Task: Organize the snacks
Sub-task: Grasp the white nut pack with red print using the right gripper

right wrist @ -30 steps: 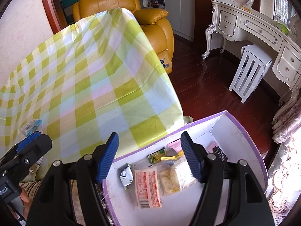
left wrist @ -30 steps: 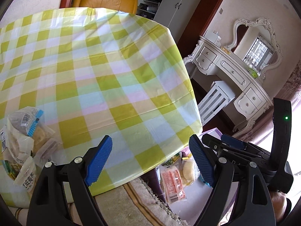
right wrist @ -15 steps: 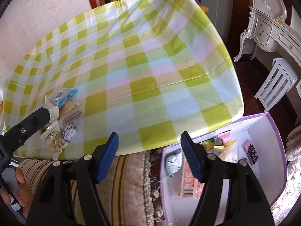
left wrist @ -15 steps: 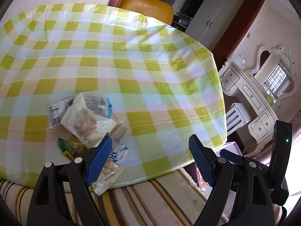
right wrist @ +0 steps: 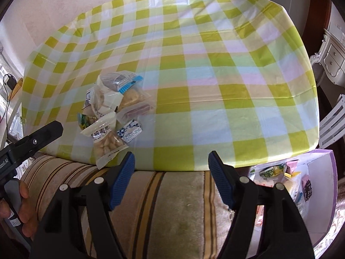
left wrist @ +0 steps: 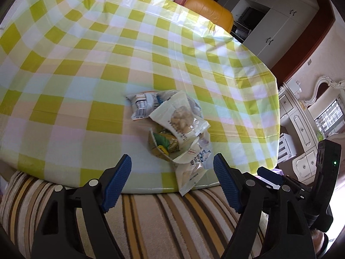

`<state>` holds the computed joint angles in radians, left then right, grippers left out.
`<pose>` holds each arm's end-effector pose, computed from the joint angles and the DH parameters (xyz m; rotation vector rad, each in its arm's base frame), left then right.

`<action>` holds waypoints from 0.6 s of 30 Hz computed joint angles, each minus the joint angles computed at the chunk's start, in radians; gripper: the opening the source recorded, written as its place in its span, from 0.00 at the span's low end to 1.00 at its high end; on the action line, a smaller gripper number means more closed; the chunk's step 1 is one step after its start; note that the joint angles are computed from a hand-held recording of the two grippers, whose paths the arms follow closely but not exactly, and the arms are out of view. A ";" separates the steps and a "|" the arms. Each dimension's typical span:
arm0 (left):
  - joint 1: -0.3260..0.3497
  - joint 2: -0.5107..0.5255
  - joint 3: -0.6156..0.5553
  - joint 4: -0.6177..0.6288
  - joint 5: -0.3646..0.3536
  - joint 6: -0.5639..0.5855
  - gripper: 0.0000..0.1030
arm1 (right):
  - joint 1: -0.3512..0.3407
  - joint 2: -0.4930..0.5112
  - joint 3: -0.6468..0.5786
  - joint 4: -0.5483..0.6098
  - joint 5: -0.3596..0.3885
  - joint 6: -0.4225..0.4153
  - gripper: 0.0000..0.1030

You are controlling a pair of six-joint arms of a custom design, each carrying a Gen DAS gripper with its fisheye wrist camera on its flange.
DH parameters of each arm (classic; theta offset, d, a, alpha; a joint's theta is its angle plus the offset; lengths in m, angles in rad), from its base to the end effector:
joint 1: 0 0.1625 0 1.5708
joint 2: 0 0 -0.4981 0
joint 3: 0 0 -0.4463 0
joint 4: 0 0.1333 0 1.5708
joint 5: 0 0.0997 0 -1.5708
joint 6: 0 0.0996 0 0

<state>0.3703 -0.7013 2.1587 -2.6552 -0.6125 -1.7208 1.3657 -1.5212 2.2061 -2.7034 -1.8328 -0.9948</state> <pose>-0.3912 -0.3823 -0.0492 -0.3933 2.3998 -1.1996 0.0030 -0.5132 0.3341 0.9497 -2.4864 0.3020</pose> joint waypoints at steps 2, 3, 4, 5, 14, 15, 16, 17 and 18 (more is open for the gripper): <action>-0.001 -0.010 0.022 -0.021 -0.007 -0.025 0.70 | 0.013 0.004 0.011 0.008 -0.003 -0.012 0.69; 0.000 -0.013 0.030 -0.030 -0.010 -0.032 0.69 | 0.019 0.006 0.016 0.015 -0.004 -0.019 0.69; 0.001 -0.014 0.036 -0.039 -0.013 -0.035 0.69 | 0.025 0.009 0.021 0.022 -0.004 -0.027 0.69; 0.001 -0.014 0.041 -0.054 -0.014 -0.034 0.68 | 0.030 0.013 0.024 0.029 -0.005 -0.033 0.69; 0.003 -0.023 0.073 -0.101 -0.001 -0.056 0.68 | 0.073 0.077 0.020 0.089 -0.035 -0.060 0.69; 0.003 -0.025 0.078 -0.104 0.002 -0.062 0.68 | 0.076 0.085 0.017 0.098 -0.038 -0.060 0.68; 0.003 -0.028 0.083 -0.106 0.003 -0.067 0.68 | 0.080 0.094 0.014 0.103 -0.043 -0.060 0.68; 0.003 -0.029 0.088 -0.113 0.003 -0.070 0.68 | 0.083 0.102 0.012 0.109 -0.045 -0.061 0.67; 0.005 -0.029 0.093 -0.124 0.003 -0.069 0.68 | 0.085 0.109 0.007 0.123 -0.047 -0.060 0.67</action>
